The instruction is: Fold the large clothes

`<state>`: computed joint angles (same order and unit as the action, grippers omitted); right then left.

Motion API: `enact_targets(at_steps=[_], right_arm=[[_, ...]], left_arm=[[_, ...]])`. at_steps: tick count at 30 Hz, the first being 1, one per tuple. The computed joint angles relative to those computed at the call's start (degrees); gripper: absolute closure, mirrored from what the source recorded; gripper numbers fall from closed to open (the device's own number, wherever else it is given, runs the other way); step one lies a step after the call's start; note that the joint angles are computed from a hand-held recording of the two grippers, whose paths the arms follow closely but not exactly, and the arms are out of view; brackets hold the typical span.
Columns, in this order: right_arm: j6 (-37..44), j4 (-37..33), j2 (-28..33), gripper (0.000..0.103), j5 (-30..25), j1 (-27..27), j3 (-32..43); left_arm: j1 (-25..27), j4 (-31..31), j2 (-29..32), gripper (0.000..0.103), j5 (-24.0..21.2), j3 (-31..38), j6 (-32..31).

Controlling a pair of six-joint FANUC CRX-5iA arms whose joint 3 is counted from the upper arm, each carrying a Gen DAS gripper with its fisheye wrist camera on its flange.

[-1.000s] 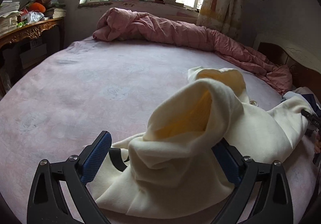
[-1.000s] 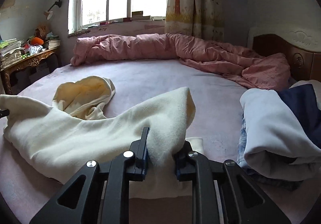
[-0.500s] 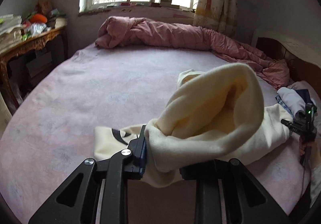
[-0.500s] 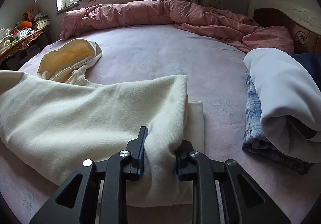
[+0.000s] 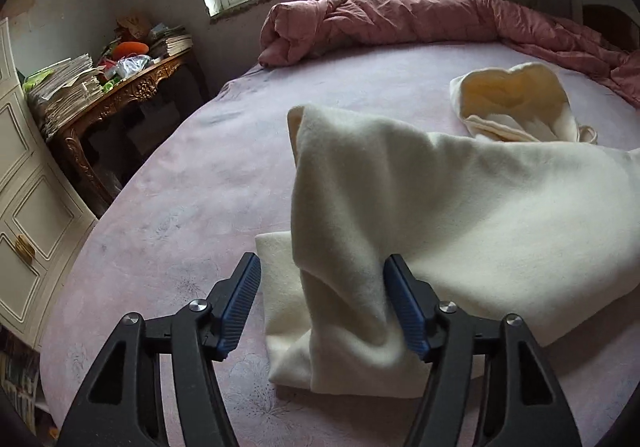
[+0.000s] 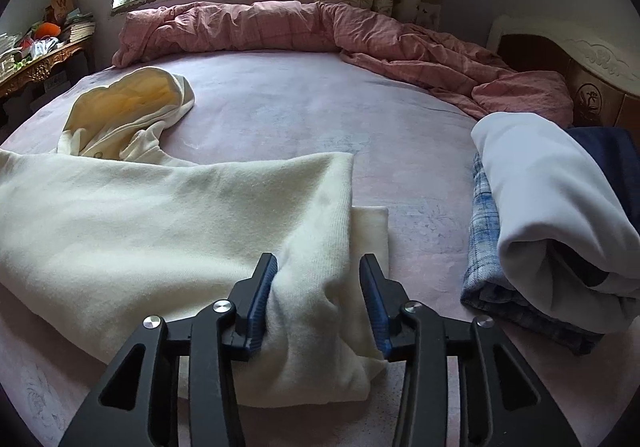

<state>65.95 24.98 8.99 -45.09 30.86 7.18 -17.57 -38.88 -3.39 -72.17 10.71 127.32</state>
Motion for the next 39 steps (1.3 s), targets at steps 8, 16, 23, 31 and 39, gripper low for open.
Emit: enact_targets(at_steps=[8,16,23,31,39], right_arm=[[-11.81,12.36,-6.6,0.053,11.25,0.33,-9.69],[8.54,-12.57,-1.77,0.048,-3.81,0.31,4.86],[9.68,-5.54,-0.01,0.048,-5.77,1.76,2.89],[-1.06,2.31,-4.48,0.063,7.35,1.46,-4.37],[2.73,-14.43,9.61,0.093,-9.01,-3.65,16.92]], left_arm=[[12.73,19.45,-6.13,0.039,9.43,-7.99,-3.85],[-0.56,-3.54,3.81,0.021,-6.28,1.6,6.82],[2.21,5.04,1.71,0.035,-7.57,0.97,3.7],[-3.44,-3.33,-4.21,0.039,0.95,-0.35,6.47],[1.95,0.37,6.67,0.041,1.45,6.51,3.93]])
